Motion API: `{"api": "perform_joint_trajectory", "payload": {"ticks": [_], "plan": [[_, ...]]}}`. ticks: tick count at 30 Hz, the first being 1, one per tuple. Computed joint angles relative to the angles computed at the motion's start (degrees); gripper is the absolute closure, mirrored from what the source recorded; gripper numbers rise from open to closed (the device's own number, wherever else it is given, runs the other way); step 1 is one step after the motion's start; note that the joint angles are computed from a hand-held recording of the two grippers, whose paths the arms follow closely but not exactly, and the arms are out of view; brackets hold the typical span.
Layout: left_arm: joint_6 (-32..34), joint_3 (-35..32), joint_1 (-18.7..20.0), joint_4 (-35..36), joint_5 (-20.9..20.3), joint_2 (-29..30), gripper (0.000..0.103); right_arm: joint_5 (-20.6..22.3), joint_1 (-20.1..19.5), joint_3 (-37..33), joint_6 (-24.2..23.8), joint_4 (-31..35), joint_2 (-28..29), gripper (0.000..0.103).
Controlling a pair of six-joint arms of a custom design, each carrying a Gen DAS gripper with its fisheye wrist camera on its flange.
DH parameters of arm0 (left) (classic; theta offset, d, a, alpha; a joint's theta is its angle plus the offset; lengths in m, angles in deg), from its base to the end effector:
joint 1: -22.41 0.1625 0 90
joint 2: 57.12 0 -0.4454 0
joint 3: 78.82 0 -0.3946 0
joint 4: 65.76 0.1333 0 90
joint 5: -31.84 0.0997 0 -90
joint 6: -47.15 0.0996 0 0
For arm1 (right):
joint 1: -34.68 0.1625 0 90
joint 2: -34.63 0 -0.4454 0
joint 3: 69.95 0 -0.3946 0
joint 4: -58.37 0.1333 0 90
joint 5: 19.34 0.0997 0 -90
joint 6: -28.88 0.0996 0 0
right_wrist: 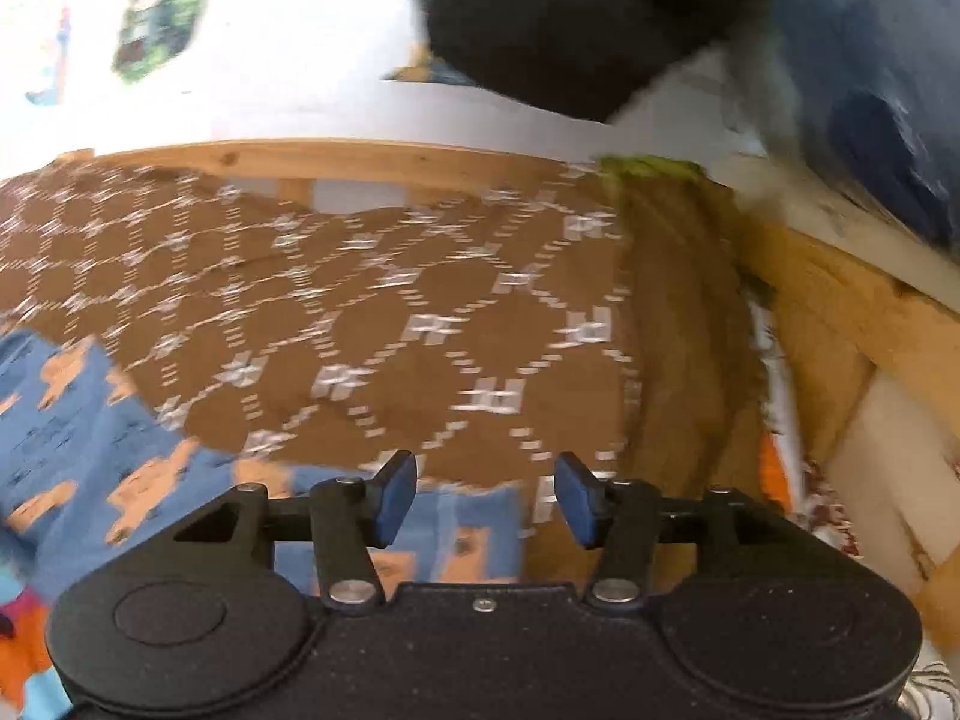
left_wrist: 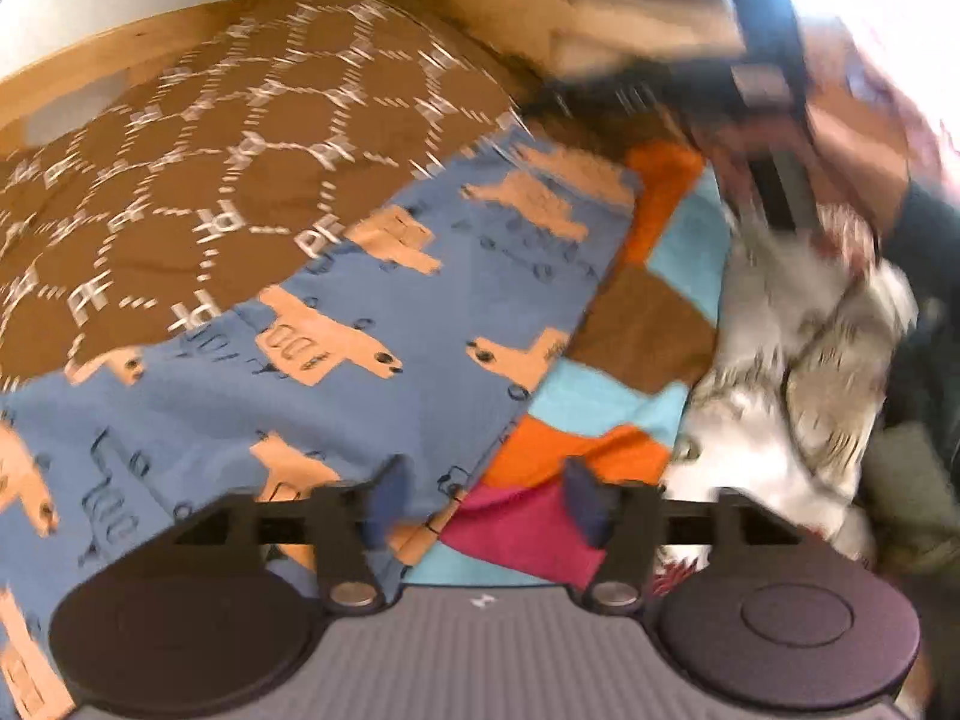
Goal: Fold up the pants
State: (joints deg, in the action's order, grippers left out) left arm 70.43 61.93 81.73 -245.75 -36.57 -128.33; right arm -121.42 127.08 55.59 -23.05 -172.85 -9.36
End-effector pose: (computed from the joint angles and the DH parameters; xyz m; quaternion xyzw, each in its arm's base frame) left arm -0.0616 -0.4369 0.1625 0.4089 0.8766 -0.1859 0.1727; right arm 0.1338 -0.5077 0.1184 0.3473 -0.7914 0.4110 0.2901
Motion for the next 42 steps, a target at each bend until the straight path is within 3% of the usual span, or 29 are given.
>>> {"api": "perform_joint_trajectory", "payload": {"ticks": [2,3,6,8,10,12,13,15,19,21,23,24,27,30,33,37,39,42], "plan": [[-3.5,2.4,-0.3,-7.9,2.2,-0.1,0.023,-0.7,0.2,1.8,-2.0,-1.1,1.1,0.049],[-6.0,3.1,-0.7,-9.8,5.3,0.1,0.023,-2.7,0.6,2.3,-3.8,-0.8,1.9,0.049],[-14.6,2.6,-0.5,-3.7,14.1,-0.8,0.036,-12.9,2.4,0.1,-11.5,-0.7,5.9,0.049],[-14.6,3.9,0.8,-3.9,14.3,-2.7,0.041,-13.8,2.2,-0.2,-17.1,-3.7,7.1,0.050],[-15.0,5.1,0.7,-1.5,14.1,-6.0,0.041,-16.1,2.9,-0.7,-17.3,-3.6,6.6,0.050],[-14.6,6.4,-0.4,0.1,17.0,-7.8,0.041,-20.3,3.8,-2.4,-19.1,-8.1,8.4,0.034],[-14.5,6.9,-0.8,0.7,18.2,-8.6,0.041,-20.6,3.8,-2.8,-18.5,-8.4,8.4,0.034],[-14.5,7.4,-1.0,2.7,17.8,-11.5,0.040,-19.2,3.9,-1.7,-14.0,-7.3,6.8,0.037],[-11.6,8.1,-0.9,0.9,16.9,-14.1,0.024,-10.7,4.2,1.1,-6.0,-3.9,5.3,0.037],[-14.7,6.8,-0.3,6.1,19.4,-14.9,0.025,-13.5,5.1,0.3,-5.8,0.7,5.6,0.036],[-17.6,5.2,1.3,13.9,21.1,-16.5,0.025,-18.3,4.9,-1.0,-10.0,-0.2,7.8,0.033],[-16.4,5.5,2.0,14.7,21.4,-17.7,0.025,-17.2,4.0,-0.5,-10.0,-1.4,7.6,0.030],[-17.8,5.7,1.7,20.5,21.2,-22.7,0.025,-16.5,4.4,-0.1,-5.0,0.0,5.6,0.033],[-17.7,5.9,-0.2,19.5,21.3,-24.6,0.025,-10.5,5.5,1.2,-6.7,-3.9,6.2,0.033],[-15.2,4.4,-1.4,9.4,25.3,-19.4,0.026,-3.9,6.2,2.0,-3.4,-1.5,7.3,0.034],[-0.7,-4.4,1.7,-8.2,26.2,-6.3,0.029,-0.4,7.4,0.4,-1.1,2.8,10.5,0.041],[4.4,-10.0,4.3,-7.1,25.8,-2.1,0.029,-0.3,8.0,-0.6,1.5,6.0,11.1,0.046],[4.3,-18.7,7.8,5.5,26.2,1.4,0.035,2.3,7.7,-0.4,3.2,8.6,11.4,0.048]]}}
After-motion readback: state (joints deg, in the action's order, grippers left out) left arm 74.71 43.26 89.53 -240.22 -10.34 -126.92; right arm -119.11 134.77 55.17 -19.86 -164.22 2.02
